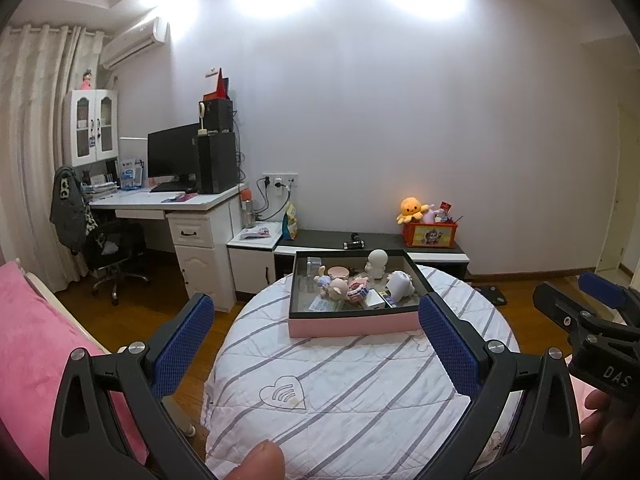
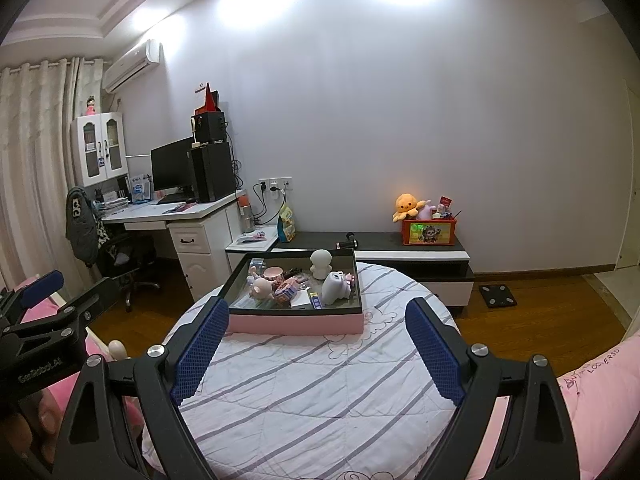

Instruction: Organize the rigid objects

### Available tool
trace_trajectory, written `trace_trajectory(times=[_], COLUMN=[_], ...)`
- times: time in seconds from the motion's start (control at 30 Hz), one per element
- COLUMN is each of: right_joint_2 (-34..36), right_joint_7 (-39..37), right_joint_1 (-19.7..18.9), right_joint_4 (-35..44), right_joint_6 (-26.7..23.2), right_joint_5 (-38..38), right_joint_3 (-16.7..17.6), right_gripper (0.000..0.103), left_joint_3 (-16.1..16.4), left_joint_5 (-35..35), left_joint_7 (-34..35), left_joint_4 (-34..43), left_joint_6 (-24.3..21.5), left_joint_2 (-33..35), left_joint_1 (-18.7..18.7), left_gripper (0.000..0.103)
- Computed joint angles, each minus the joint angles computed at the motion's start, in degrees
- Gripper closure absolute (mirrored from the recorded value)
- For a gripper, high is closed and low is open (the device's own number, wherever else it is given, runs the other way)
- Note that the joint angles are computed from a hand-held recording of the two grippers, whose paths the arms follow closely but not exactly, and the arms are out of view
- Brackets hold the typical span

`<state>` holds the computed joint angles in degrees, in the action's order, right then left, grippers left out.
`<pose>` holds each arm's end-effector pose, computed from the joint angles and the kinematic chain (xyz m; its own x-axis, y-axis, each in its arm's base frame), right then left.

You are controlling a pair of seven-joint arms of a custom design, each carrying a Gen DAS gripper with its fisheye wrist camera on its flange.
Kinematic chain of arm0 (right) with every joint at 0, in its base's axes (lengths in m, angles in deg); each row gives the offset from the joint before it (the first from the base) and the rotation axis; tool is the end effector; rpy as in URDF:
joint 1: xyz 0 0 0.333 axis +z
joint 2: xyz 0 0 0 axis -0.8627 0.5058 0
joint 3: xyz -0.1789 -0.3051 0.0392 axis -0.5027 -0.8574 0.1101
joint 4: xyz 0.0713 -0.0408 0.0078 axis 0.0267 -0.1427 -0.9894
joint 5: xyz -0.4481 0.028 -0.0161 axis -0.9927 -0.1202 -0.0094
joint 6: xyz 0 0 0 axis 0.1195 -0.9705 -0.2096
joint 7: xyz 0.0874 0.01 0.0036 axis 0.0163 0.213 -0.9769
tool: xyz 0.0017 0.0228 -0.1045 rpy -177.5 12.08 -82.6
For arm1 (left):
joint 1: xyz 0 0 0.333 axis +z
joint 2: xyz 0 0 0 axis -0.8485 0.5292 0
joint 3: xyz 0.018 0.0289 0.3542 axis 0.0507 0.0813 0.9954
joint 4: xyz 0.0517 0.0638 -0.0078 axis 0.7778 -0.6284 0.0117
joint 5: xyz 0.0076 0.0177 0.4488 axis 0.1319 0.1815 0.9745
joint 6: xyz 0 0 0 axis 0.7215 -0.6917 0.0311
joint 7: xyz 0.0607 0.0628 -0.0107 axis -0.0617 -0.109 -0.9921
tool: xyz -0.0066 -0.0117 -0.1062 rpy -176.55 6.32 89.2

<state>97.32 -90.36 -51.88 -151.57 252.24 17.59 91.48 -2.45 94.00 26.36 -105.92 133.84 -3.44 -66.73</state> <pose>0.7148 0.1220 0.5234 0.5073 -0.8586 -0.0742 -0.3509 -0.1272 -0.9277 0.6227 -0.2007 0.5109 0.4273 -0.9041 0.0064 -0.3062 -0.1514 -0.9398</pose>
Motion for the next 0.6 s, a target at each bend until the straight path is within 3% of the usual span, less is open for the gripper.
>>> trace_trajectory(times=[0.6], right_joint_2=[0.00], right_joint_7=[0.23], right_joint_1=[-0.07], right_joint_4=[-0.06], right_joint_6=[-0.11], right_joint_5=[-0.26], right_joint_3=[0.01], right_gripper=[0.011], left_joint_3=[-0.16], left_joint_5=[0.01], left_joint_7=[0.46], left_joint_4=[-0.39], left_joint_6=[0.07], left_joint_2=[-0.44], left_joint_1=[-0.02], left_gripper=[0.000])
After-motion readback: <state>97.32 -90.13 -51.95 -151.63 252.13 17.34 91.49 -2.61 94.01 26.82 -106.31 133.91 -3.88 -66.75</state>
